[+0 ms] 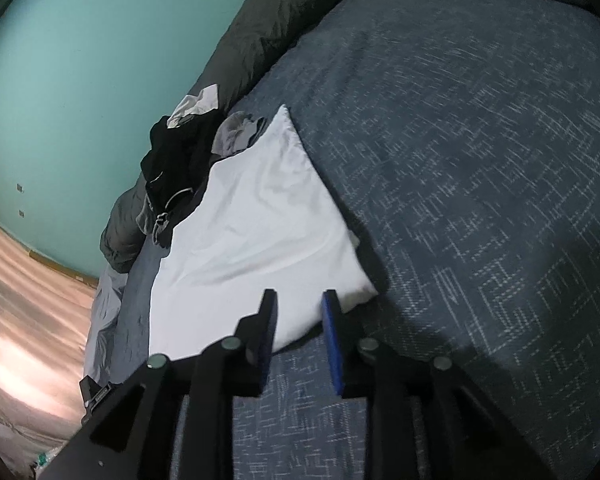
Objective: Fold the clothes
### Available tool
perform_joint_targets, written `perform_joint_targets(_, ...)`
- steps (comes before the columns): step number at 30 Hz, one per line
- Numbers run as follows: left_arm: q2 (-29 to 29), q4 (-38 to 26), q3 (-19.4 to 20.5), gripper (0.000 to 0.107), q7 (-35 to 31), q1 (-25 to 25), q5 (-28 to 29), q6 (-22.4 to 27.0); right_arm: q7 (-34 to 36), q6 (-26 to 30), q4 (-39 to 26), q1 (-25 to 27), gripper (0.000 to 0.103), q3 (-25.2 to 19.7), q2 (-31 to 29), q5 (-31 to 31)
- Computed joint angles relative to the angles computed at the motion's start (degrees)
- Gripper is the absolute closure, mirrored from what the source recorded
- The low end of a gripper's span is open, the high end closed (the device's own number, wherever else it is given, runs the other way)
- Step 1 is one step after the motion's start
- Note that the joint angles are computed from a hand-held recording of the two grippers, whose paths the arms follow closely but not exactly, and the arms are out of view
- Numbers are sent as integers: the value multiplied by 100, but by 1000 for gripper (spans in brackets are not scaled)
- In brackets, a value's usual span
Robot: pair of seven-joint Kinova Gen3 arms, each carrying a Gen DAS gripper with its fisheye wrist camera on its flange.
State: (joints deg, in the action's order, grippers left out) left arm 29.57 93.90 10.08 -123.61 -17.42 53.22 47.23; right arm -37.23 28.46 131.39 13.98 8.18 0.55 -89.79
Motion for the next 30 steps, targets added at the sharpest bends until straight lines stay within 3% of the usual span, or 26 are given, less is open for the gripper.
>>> perform_joint_targets(2, 43, -29, -8, 59, 12, 13, -11, -14, 45, 16, 36, 26, 78, 24, 6, -85)
perform_joint_targets(4, 90, -52, -4, 75, 24, 25, -22, -45, 122, 22, 64, 38, 78, 31, -1, -187)
perform_joint_targets(10, 212, -54, 137, 96, -202, -95, 244, 7, 19, -159, 74, -29, 74, -17, -27, -114)
perform_joint_targets(22, -102, -585, 254, 100, -209, 295, 477, 277, 239, -48, 122, 82, 74, 88, -105, -196)
perform_joint_targets(30, 89, -2188, 451, 100, 976, 1654, -430, 438, 581, 296, 289, 381, 74, 312, -222, -448)
